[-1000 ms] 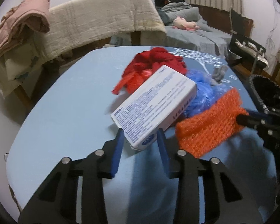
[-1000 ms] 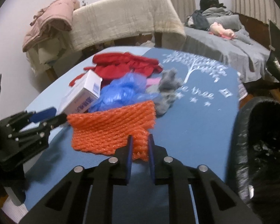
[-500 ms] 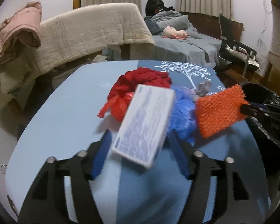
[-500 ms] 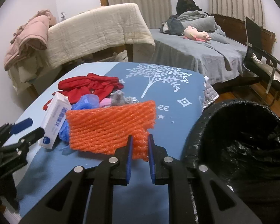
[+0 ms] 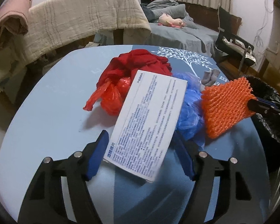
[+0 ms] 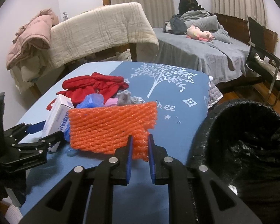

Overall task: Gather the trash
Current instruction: 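Carry the foam net and white box over the bin and release both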

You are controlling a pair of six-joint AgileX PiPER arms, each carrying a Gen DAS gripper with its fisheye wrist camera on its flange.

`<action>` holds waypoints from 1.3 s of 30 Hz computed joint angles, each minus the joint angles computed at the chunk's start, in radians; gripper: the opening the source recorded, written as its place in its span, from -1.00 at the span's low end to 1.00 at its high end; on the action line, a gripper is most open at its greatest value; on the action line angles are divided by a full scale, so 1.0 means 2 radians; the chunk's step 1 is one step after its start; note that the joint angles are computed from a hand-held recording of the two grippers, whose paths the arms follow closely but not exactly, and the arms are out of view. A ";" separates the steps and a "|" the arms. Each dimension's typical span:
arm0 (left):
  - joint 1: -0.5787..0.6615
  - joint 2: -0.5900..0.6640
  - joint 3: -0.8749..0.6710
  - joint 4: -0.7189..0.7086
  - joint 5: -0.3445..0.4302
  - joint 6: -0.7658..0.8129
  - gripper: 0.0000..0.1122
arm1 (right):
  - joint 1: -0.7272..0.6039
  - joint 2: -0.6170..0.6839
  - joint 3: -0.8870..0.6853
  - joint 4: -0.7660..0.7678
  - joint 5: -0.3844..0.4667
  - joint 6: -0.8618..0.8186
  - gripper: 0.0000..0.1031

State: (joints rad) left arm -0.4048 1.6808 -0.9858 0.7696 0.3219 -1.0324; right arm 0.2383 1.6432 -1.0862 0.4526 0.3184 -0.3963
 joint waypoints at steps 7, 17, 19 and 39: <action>-0.027 -0.032 0.016 0.103 0.005 -0.118 0.11 | -0.004 -0.014 0.002 0.030 0.001 -0.026 -0.70; -0.059 -0.060 -0.008 0.122 0.030 -0.142 -0.38 | -0.022 -0.052 0.002 0.071 0.004 -0.067 -0.70; -0.050 -0.057 -0.015 0.078 0.014 -0.106 -0.96 | -0.029 -0.057 0.003 0.077 0.005 -0.074 -0.70; -0.035 0.004 -0.014 -0.006 0.017 -0.071 0.35 | -0.035 -0.045 0.017 0.110 0.008 -0.106 -0.70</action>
